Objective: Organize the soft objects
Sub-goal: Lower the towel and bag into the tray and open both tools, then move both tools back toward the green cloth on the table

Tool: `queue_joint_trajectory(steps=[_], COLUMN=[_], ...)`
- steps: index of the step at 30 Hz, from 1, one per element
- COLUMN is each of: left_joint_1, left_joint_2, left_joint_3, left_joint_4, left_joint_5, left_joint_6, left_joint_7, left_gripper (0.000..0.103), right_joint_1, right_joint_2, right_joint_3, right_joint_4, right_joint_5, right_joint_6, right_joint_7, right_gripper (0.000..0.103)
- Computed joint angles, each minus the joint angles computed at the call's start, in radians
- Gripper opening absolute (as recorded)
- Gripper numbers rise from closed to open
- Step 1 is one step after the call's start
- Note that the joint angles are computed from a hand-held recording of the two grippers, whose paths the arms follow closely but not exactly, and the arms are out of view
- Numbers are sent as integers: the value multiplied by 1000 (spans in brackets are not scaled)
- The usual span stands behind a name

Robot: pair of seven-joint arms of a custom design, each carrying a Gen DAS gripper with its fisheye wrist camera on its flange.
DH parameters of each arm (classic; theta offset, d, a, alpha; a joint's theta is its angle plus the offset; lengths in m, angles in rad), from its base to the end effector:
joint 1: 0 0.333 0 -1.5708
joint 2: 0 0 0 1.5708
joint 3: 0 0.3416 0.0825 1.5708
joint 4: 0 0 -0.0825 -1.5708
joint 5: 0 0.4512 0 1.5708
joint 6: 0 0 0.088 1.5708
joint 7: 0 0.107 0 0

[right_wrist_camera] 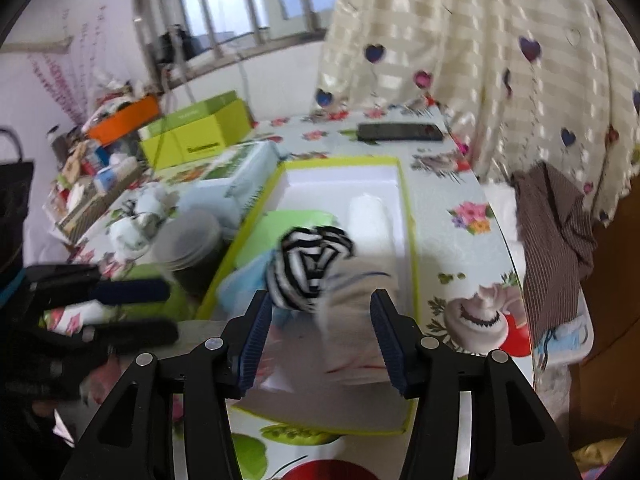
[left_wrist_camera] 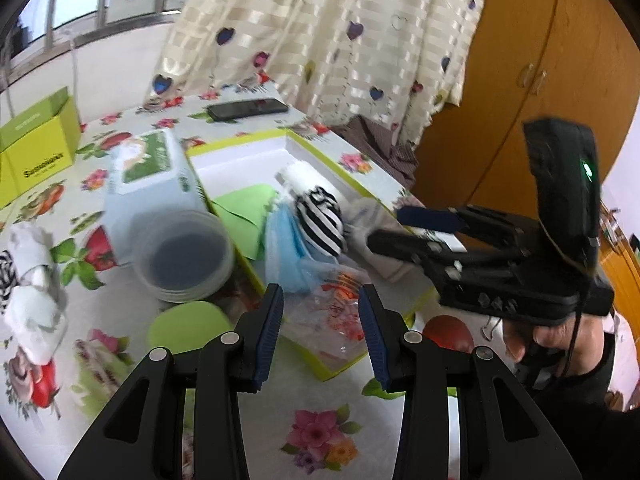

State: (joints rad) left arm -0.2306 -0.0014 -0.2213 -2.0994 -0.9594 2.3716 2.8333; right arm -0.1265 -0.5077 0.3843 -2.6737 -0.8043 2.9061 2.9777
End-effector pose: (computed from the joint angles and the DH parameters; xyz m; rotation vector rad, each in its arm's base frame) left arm 0.5623 -0.2833 0.4439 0.6834 -2.7786 1.1841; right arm 0.4327 0.1571 0.4279 -1.3416 2.0180 -0.7678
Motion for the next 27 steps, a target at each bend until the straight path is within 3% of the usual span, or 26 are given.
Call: queue_joint_trajectory(steps=[5, 11, 15, 22, 27], left_joint_1=[16, 29, 34, 40, 47], left_joint_2=[-11, -14, -20, -47, -68], left_joint_3=[16, 24, 28, 42, 58], left_joint_4=[9, 9, 2, -19, -38], left_joint_5=[-47, -64, -70, -92, -113], left_joint_6=[21, 25, 19, 8, -4], left_joint_7=[-5, -7, -1, 14, 32], left_gripper=[41, 41, 41, 41, 41], right_joint_1=[48, 163, 208, 258, 247], right_joint_2=[65, 174, 164, 108, 58], right_joint_3=[-3, -52, -95, -120, -107], right_joint_4=[54, 143, 138, 126, 108], right_joint_5=[-23, -10, -19, -66, -95], right_joint_6=[-19, -233, -283, -300, -244], right_joint_7=[-106, -207, -169, -90, 10], right_gripper=[53, 53, 53, 53, 53])
